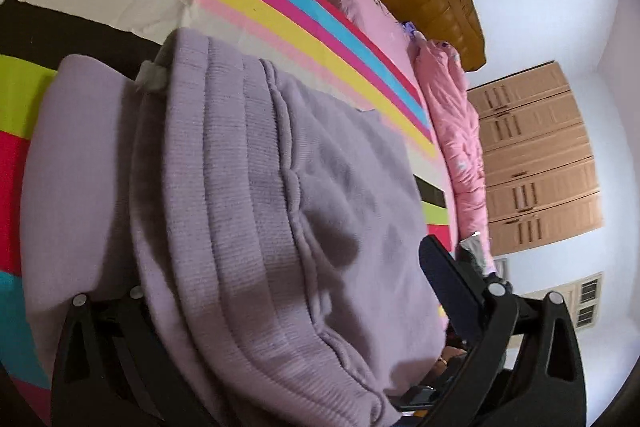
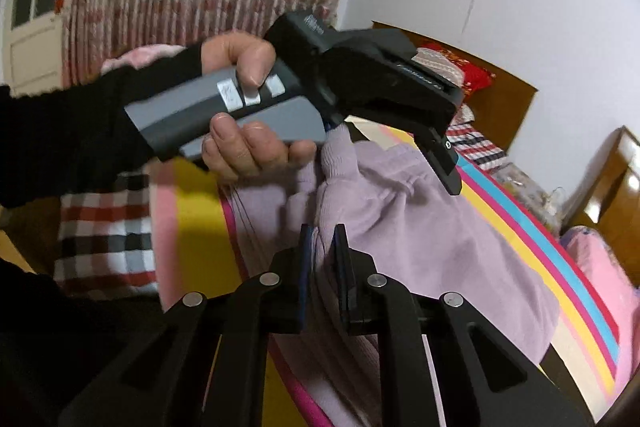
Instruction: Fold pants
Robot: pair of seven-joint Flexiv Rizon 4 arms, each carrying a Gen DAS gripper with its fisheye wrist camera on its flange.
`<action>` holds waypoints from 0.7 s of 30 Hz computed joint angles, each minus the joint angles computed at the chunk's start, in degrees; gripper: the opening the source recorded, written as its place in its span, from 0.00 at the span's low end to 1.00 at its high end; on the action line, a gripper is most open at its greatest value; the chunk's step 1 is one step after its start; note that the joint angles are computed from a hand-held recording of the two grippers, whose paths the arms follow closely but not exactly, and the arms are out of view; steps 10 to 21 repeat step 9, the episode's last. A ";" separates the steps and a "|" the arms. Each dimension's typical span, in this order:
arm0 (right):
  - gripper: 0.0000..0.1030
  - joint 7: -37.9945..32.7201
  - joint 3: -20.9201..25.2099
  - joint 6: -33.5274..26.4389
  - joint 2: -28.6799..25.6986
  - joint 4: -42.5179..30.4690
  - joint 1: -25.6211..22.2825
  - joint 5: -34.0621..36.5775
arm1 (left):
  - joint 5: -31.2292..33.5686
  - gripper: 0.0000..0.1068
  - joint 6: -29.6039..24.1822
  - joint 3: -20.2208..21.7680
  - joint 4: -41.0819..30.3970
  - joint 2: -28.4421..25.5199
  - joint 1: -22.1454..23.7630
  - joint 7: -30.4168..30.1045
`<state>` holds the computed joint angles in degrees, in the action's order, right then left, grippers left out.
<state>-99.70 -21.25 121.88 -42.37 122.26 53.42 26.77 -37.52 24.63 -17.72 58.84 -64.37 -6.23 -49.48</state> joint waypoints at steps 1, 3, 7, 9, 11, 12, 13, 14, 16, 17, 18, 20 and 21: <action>0.19 -0.53 -2.39 -1.32 -0.26 0.12 2.98 3.32 | 0.25 0.79 2.24 0.33 1.75 0.86 -0.08 1.11; 0.58 1.56 -5.67 -0.36 -0.76 1.94 7.17 7.02 | -0.78 0.70 4.65 -0.54 4.45 1.68 0.96 3.44; 0.87 9.24 -4.25 10.19 0.66 6.52 10.22 22.45 | -4.36 0.54 5.48 -2.55 7.10 1.52 3.57 5.71; 0.87 11.44 -2.80 11.00 1.39 7.38 10.47 30.49 | -5.13 0.53 5.10 -2.86 6.84 1.10 3.93 6.56; 0.87 11.44 -2.80 11.00 1.39 7.38 10.47 30.49 | -5.13 0.53 5.10 -2.86 6.84 1.10 3.93 6.56; 0.87 11.44 -2.80 11.00 1.39 7.38 10.47 30.49 | -5.13 0.53 5.10 -2.86 6.84 1.10 3.93 6.56; 0.87 11.44 -2.80 11.00 1.39 7.38 10.47 30.49 | -5.13 0.53 5.10 -2.86 6.84 1.10 3.93 6.56; 0.87 11.44 -2.80 11.00 1.39 7.38 10.47 30.49 | -5.13 0.53 5.10 -2.86 6.84 1.10 3.93 6.56; 0.87 11.44 -2.80 11.00 1.39 7.38 10.47 30.49 | -5.13 0.53 5.10 -2.86 6.84 1.10 3.93 6.56; 0.87 11.44 -2.80 11.00 1.39 7.38 10.47 30.49 | -5.13 0.53 5.10 -2.86 6.84 1.10 3.93 6.56; 0.87 11.44 -2.80 11.00 1.39 7.38 10.47 30.49 | -5.13 0.53 5.10 -2.86 6.84 1.10 3.93 6.56; 0.87 11.44 -2.80 11.00 1.39 7.38 10.47 30.49 | -5.13 0.53 5.10 -2.86 6.84 1.10 3.93 6.56; 0.87 11.44 -2.80 11.00 1.39 7.38 10.47 30.49 | -5.13 0.53 5.10 -2.86 6.84 1.10 3.93 6.56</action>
